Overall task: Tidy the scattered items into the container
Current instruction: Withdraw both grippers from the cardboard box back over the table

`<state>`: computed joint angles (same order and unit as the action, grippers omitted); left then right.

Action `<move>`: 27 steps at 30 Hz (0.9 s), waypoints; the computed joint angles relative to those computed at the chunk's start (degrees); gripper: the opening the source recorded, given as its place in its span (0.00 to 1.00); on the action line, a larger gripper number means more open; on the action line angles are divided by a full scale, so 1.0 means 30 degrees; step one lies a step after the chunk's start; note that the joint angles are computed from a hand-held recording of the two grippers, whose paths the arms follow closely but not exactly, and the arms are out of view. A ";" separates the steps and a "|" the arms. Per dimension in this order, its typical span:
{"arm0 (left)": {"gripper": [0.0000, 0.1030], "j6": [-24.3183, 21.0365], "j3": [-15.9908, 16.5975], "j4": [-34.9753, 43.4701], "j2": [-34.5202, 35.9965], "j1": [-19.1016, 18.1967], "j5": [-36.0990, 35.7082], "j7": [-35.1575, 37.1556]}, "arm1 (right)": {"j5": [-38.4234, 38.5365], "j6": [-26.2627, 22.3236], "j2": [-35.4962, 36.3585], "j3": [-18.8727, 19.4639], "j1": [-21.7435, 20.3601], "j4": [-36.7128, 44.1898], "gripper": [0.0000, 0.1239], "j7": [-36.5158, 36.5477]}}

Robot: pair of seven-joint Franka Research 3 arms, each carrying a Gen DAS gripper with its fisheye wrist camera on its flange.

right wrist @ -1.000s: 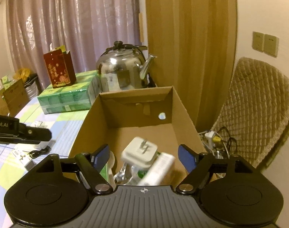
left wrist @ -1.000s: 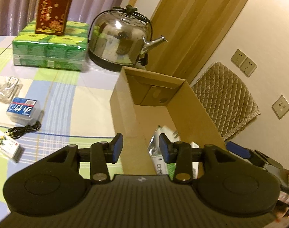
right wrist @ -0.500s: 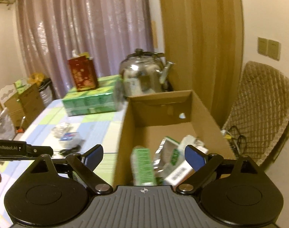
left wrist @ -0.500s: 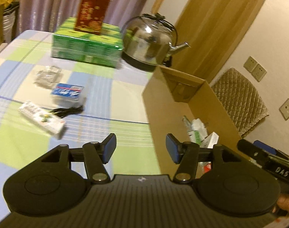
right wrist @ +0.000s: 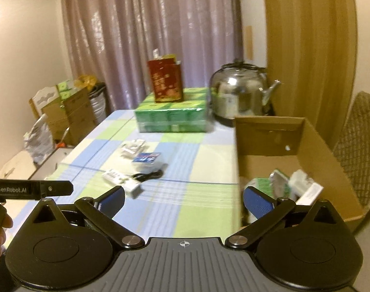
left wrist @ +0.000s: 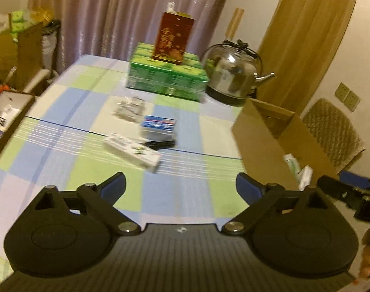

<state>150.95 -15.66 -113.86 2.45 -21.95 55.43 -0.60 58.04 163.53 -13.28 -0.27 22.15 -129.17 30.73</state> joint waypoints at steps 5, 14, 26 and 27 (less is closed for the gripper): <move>0.99 -0.0673 -0.0164 -0.2216 -0.1826 0.0362 -0.0085 -0.0340 | -0.0627 0.0095 -0.0157 0.0402 0.0269 -0.0461 0.82 0.0308; 0.99 -0.0618 -0.0507 -0.4750 -0.3627 0.1569 -0.1212 0.0164 | -0.1286 -0.0130 0.0355 0.0694 0.0845 -0.0430 0.82 0.0514; 0.99 0.0515 -0.0222 -0.4962 -0.2809 0.2661 -0.2000 0.1882 | -0.2353 -0.0514 0.2969 0.1450 0.0464 0.1696 0.82 0.0990; 0.99 0.0665 -0.0152 -0.4866 -0.2602 0.2708 -0.1962 0.1988 | -0.2485 -0.0533 0.3324 0.1538 0.0386 0.1995 0.82 0.1060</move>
